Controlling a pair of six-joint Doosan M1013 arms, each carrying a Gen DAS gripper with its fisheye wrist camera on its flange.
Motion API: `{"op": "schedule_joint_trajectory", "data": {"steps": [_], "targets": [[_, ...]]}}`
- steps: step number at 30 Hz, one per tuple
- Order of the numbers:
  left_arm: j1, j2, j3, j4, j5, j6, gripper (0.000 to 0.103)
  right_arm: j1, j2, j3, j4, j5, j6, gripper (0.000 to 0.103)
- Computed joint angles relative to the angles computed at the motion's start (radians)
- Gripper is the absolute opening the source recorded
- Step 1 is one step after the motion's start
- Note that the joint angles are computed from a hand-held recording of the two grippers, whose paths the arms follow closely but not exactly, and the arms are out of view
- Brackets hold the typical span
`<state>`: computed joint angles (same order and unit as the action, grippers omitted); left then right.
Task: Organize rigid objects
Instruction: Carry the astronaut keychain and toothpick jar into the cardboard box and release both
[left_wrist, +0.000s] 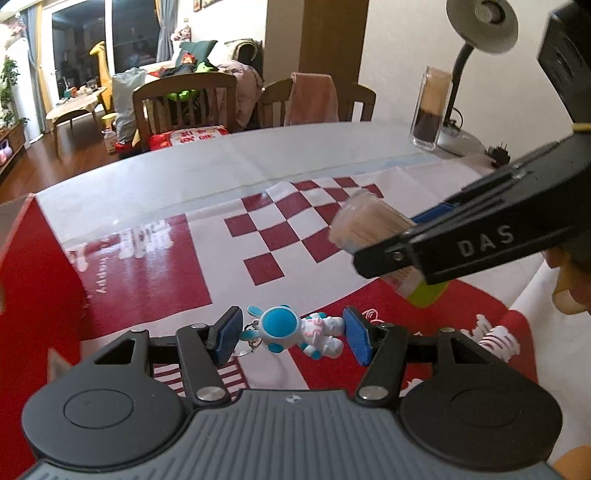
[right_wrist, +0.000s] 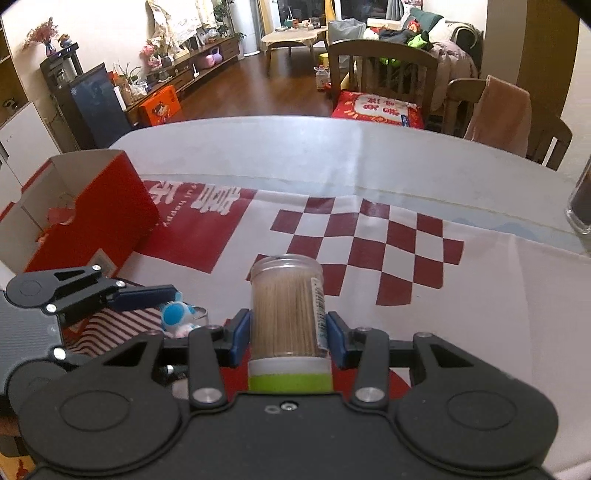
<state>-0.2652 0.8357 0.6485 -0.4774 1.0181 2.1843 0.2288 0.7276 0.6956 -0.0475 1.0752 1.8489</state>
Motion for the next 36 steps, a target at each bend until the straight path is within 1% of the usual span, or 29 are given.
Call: {"op": "schedule_joint_trajectory", "data": {"steps": [5, 9, 12, 16, 20, 24, 29, 33, 36], "targets": [[0.013, -0.038, 0.026, -0.011, -0.009, -0.024, 0.059, 0.015, -0.023, 0.003, -0.020, 0.017, 0.004, 0.042], [0.024, -0.058, 0.029, -0.019, 0.001, -0.043, 0.059, 0.027, -0.034, -0.004, -0.026, 0.023, 0.010, 0.042], [0.035, -0.068, 0.023, -0.027, 0.017, -0.059, 0.059, 0.039, -0.039, -0.015, -0.033, 0.026, 0.011, 0.042], [0.050, -0.074, -0.004, -0.030, 0.055, -0.100, 0.059, 0.057, -0.037, -0.043, -0.036, 0.036, 0.008, 0.042], [0.071, -0.086, -0.016, -0.046, 0.070, -0.103, 0.059, 0.076, -0.025, -0.083, -0.039, 0.047, 0.004, 0.042], [0.096, -0.092, -0.034, -0.057, 0.076, -0.098, 0.059, 0.095, 0.000, -0.139, -0.041, 0.063, 0.004, 0.042], [0.130, -0.096, -0.049, -0.062, 0.069, -0.079, 0.059, 0.120, 0.047, -0.232, -0.043, 0.098, 0.004, 0.042], [0.156, -0.089, -0.067, -0.052, 0.076, -0.087, 0.060, 0.140, 0.099, -0.332, -0.046, 0.141, 0.005, 0.042], [0.176, -0.076, -0.091, -0.041, 0.087, -0.096, 0.060, 0.153, 0.157, -0.441, -0.048, 0.194, 0.004, 0.042]]}}
